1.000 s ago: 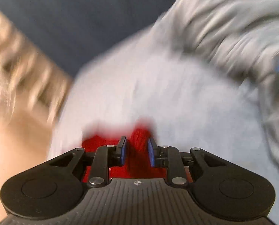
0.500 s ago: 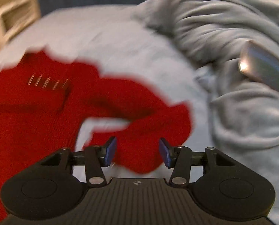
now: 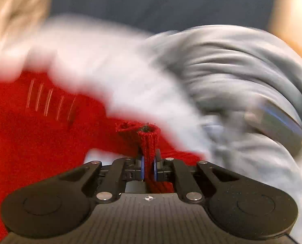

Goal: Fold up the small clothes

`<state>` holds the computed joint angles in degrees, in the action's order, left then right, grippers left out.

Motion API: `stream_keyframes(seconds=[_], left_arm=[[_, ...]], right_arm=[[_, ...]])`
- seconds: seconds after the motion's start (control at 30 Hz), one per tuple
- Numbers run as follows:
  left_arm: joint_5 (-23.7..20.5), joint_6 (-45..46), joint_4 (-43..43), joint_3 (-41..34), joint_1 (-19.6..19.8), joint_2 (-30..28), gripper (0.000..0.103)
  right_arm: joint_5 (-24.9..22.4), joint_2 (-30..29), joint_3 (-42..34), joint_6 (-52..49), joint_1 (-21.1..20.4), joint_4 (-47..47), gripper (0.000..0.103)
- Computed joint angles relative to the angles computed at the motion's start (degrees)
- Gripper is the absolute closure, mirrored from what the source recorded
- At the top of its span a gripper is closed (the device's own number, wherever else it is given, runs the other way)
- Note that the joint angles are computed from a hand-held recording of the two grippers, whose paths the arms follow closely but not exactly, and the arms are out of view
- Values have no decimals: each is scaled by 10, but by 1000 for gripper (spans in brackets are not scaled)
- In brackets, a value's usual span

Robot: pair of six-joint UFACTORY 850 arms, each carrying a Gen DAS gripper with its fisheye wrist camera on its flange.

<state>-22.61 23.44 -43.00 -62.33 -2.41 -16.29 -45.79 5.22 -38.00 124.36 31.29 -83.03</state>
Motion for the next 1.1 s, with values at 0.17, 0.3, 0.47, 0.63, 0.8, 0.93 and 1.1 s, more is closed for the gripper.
stream_keyframes(seconds=[0.17,0.3,0.47,0.63,0.8,0.93,1.1], left_arm=[[-32,4,-57,6,7,2,12],[-32,7,-50,17,-4,17,12],[-28,-18,-10,14,-14,19,12],[-27,-42,13,6,-29,6,12],[-26,-33,22,6,-48,1,12],[-24,-33,19,7,-54,-1,12],[-20,-43,30,8,-56,-1,12]], right_arm=[[-69,137,42,120,-62,102,95],[14,154,88,195,-156,215,85],[133,167,177,318,-175,219,65],[117,154,208,288,-120,163,56],[48,127,190,178,-77,190,44],[4,124,182,80,-65,205,43],[-35,131,185,-13,-8,177,35]])
